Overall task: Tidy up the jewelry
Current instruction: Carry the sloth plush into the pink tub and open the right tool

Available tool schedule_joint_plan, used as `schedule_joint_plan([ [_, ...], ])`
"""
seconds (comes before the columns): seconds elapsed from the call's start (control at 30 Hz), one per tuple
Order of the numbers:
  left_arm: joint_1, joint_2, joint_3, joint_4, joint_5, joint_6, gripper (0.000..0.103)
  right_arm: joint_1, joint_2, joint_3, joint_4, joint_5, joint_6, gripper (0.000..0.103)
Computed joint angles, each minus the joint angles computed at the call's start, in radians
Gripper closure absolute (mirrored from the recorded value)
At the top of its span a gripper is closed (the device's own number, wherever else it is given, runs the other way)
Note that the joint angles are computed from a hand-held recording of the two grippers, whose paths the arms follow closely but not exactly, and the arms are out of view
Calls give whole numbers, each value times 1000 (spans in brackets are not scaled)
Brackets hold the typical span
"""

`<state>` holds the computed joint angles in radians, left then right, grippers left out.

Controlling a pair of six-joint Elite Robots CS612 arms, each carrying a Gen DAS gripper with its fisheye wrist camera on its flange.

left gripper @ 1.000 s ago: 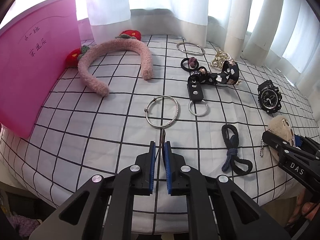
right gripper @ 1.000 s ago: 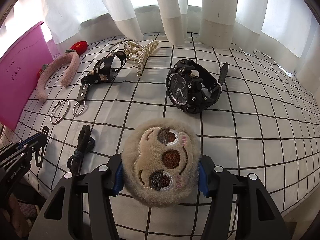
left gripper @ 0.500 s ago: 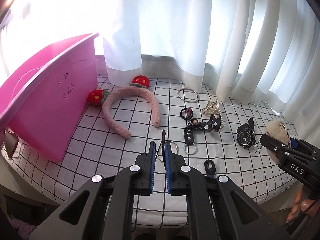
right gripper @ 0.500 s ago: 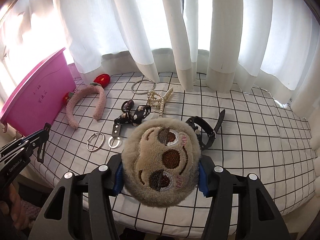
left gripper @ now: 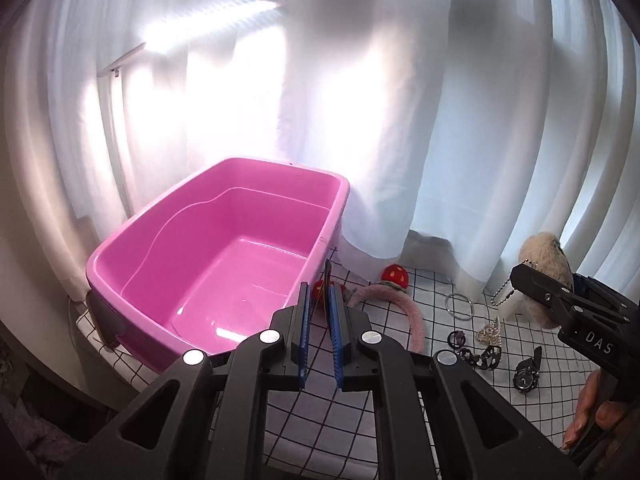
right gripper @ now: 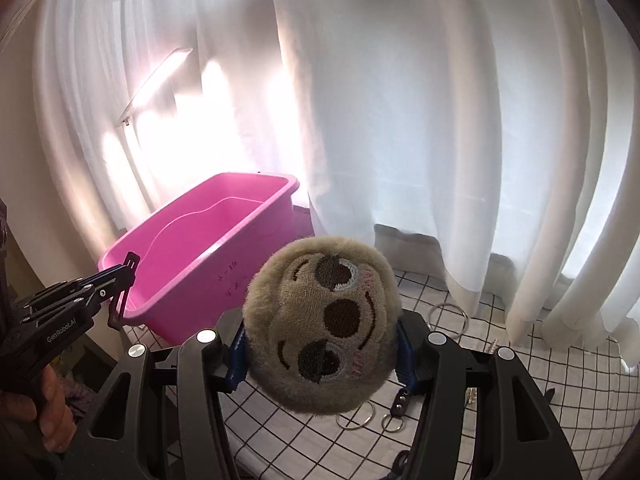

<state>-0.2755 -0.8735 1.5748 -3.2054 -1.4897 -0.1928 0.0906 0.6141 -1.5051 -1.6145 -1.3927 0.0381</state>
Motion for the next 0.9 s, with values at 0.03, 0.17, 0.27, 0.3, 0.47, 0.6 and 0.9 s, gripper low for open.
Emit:
schedule_joint_plan([
  [0.03,10,4,-11,6,6,-6,93,8,-18,36,-23,13,-16,48],
  [0.17,51,23,-59,17,26,-43,93,39,-96,192,-98,67,-63,48],
  [0.27,79,45,-110,39,44,-56,93,59,-155,319,-142,101,-96,48],
  [0.3,86,54,-129,55,52,-53,93,66,-175,362,-153,109,-107,48],
  [0.47,129,109,-242,226,25,-60,93,91,-282,592,-172,129,-142,48],
  [0.6,149,143,-304,359,2,-48,93,105,-370,780,-166,130,-184,48],
  [0.9,175,219,-443,611,-72,-30,93,121,-583,1243,-195,89,-235,48],
])
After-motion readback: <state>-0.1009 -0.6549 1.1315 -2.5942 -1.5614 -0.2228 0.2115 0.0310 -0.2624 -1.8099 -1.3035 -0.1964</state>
